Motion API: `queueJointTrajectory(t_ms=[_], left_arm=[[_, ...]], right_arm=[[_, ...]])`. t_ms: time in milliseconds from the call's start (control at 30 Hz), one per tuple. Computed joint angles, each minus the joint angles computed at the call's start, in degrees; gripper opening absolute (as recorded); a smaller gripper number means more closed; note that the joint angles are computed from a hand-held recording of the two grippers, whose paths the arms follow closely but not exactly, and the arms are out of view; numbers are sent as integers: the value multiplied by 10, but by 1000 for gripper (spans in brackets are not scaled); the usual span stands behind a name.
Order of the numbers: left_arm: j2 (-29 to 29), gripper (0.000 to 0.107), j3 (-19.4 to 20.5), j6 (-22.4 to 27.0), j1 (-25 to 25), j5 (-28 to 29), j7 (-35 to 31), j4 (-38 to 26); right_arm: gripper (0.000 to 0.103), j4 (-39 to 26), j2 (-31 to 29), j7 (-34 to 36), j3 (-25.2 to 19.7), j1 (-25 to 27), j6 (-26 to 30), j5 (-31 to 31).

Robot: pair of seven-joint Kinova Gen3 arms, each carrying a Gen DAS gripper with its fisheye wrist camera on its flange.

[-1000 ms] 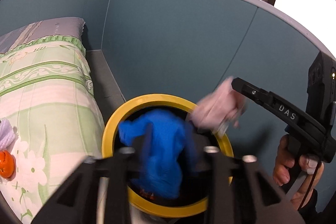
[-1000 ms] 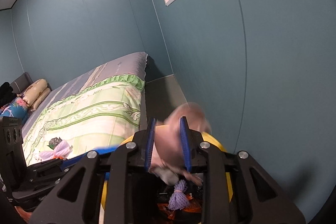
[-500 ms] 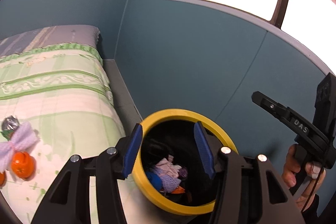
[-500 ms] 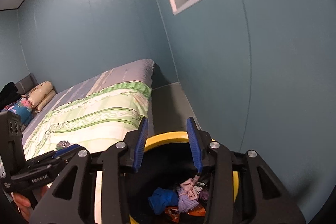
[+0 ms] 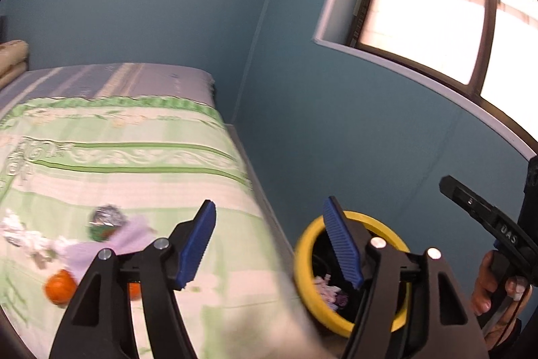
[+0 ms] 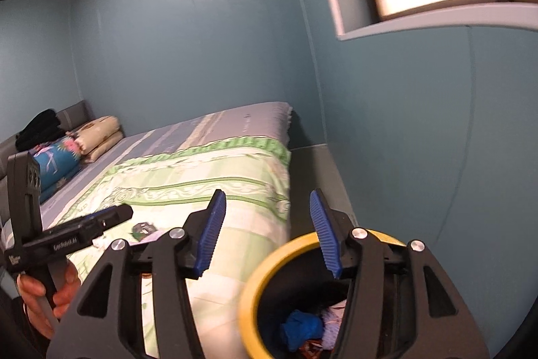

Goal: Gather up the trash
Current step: 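Move both open tools back over the trash on the bed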

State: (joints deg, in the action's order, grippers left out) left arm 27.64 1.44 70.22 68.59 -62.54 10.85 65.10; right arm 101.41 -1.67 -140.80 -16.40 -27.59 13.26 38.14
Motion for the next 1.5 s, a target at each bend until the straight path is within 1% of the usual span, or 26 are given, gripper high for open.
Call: queueJointTrajectory(t_ms=[67,100,200,233,333,467,533,700,833,900,1067,1200,1333,1400,1500], left_arm=[[-20,68,-5,33,15,-8,21,28],[-25,69,-1,43,16,-11,28,35],[-53,74,11,80,16,-19,61,76],[-62,74,16,95,16,-21,72,89],[-80,79,32,139,14,-21,95,115],[-110,80,56,183,3,-11,127,160],[-124,80,68,201,-5,-2,142,182],[-148,80,101,220,-31,20,176,231],[-171,80,126,207,-60,38,209,280],[-177,80,137,200,-76,44,220,297],[-187,80,161,155,-120,63,246,343],[-202,80,167,105,-148,75,269,388],[-211,80,170,72,-175,91,284,422],[-214,80,170,60,-186,102,290,434],[-230,80,168,26,-207,119,317,463]], right_arm=[[55,-11,9,18,-7,-12,2,-10],[56,-14,11,20,-7,-19,4,-8],[62,-32,26,8,-8,-52,10,20],[63,-37,30,11,-5,-63,11,20],[67,-60,51,35,1,-94,14,8],[70,-91,83,71,8,-133,17,-7],[71,-110,103,102,4,-144,20,-30],[71,-151,147,176,-5,-164,39,-87],[71,-181,181,217,4,-191,59,-117],[72,-194,196,245,3,-194,67,-140],[72,-237,240,298,12,-213,98,-188],[72,-261,269,328,30,-230,117,-219],[72,-283,295,351,52,-250,131,-246],[72,-288,303,356,66,-262,131,-251],[72,-297,315,364,78,-273,134,-252]])
